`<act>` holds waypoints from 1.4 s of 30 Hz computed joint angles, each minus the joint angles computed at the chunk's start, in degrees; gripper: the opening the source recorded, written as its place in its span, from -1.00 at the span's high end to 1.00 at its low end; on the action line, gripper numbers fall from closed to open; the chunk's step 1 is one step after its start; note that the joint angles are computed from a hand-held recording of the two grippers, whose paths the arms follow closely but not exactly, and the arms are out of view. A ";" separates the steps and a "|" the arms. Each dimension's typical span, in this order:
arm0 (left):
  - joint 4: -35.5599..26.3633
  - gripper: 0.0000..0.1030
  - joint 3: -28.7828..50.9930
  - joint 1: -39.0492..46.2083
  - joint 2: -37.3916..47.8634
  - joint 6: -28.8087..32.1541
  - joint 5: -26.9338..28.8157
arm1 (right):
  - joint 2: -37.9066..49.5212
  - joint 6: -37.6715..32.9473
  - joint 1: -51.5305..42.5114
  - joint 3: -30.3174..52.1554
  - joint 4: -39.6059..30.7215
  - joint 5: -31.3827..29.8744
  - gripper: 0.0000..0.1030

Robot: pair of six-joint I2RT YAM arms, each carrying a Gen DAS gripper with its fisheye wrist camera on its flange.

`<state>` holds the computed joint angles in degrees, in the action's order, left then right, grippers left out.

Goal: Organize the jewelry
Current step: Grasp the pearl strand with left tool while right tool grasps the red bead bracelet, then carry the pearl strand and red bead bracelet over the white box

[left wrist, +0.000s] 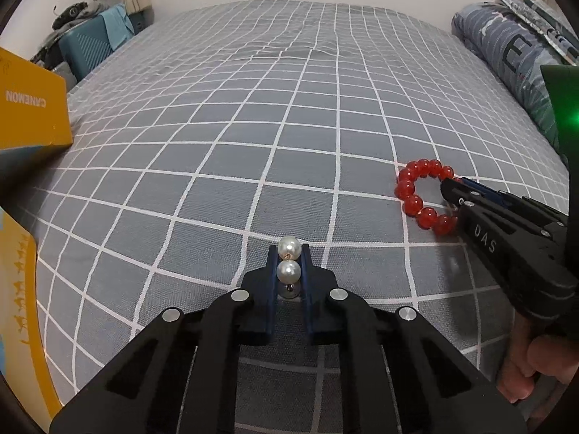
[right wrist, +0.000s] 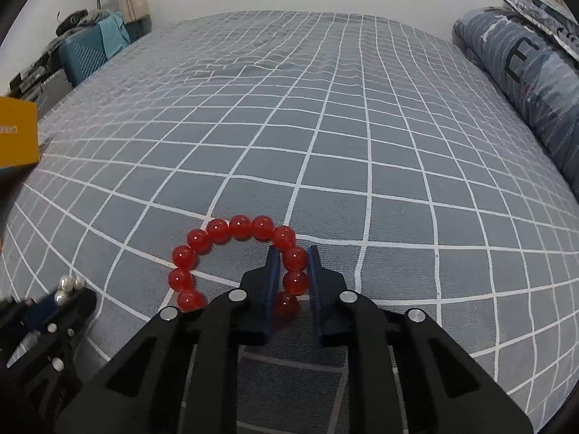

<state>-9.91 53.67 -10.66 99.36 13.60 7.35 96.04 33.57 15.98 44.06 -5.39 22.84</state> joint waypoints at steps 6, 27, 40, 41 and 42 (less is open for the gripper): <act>0.30 0.79 -0.07 0.12 -0.14 0.15 0.28 | -0.69 0.18 -0.50 -1.19 2.02 -0.91 0.73; -3.43 0.79 0.10 2.56 -6.59 1.88 1.95 | -8.84 2.90 3.90 -4.69 2.38 4.37 0.74; -9.15 0.79 0.43 5.61 -12.94 3.92 4.87 | -17.47 6.52 9.02 -1.52 -9.99 8.78 0.75; -9.64 0.79 0.48 5.86 -13.41 4.04 5.23 | -18.39 7.04 9.40 -1.43 -11.30 9.03 0.75; -10.14 0.79 0.54 6.20 -13.93 4.18 5.61 | -18.98 7.58 9.98 -1.38 -12.26 9.54 0.75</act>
<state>-20.06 54.21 -4.46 85.43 17.78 12.96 77.06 41.15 25.96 42.67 -17.65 32.38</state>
